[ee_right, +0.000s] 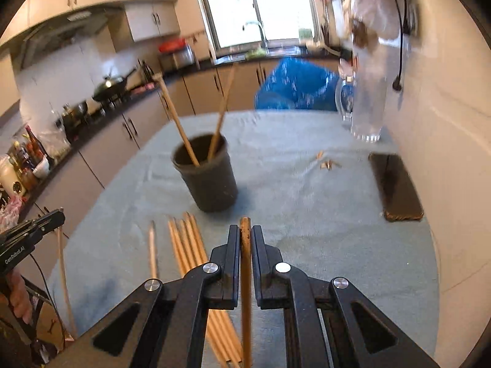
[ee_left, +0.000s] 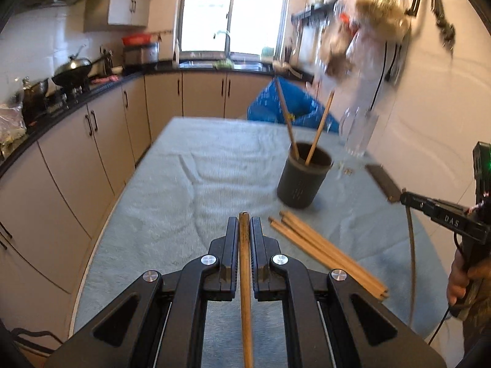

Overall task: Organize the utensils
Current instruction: 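Lift both chopsticks and carry them above the utensil holder, then lower the chopsticks into the holder and open both tools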

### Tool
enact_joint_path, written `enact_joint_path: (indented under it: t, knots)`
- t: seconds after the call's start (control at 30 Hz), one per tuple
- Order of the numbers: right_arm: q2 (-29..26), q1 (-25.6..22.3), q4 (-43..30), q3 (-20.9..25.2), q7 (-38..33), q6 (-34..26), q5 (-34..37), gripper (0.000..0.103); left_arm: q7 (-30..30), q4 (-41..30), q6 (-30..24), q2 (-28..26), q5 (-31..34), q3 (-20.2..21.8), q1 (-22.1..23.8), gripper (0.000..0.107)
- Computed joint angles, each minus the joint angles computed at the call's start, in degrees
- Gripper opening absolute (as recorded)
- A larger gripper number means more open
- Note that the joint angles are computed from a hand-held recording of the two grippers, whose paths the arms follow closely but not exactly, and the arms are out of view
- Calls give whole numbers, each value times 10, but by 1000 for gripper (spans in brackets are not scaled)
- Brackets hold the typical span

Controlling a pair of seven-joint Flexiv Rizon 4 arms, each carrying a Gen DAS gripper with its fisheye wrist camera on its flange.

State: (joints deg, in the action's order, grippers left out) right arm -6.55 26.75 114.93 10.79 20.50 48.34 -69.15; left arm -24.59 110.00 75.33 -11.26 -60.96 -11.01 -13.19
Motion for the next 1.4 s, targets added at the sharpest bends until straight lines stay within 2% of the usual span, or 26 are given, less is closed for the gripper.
enact_joint_path:
  t: [0.1,0.27,0.4,0.6,0.77,0.9,1.0,1.3,1.4]
  knots:
    - [12,4,1,3,26,-11,-32,7,72,13,24,23,-90,-14,-9,6]
    - [27,11,-3,15,54,-45,-79,7,163,17,29,54,-206,1,-49,6]
    - [32,17,-13,21,61,-72,-104,7,198,9,24,63,-257,16,-72,6]
    - [33,13,-21,20,71,-75,-124,7,217,-14,18,63,-302,24,-88,6]
    - [33,6,-26,16,82,-66,-140,7,205,-42,18,44,-295,22,-89,6]
    - [36,-5,-38,8,88,-60,-158,7,166,-79,8,20,-260,14,-80,6]
    - [36,-19,-54,-1,95,-45,-175,7,159,-124,25,-7,-249,-1,-79,6]
    - [-5,-54,-148,-40,147,-5,-250,7,85,-315,103,-126,-162,-67,-74,6]
    - [-29,-56,-183,-54,153,-12,-266,7,29,-392,136,-189,-82,-71,-89,6]
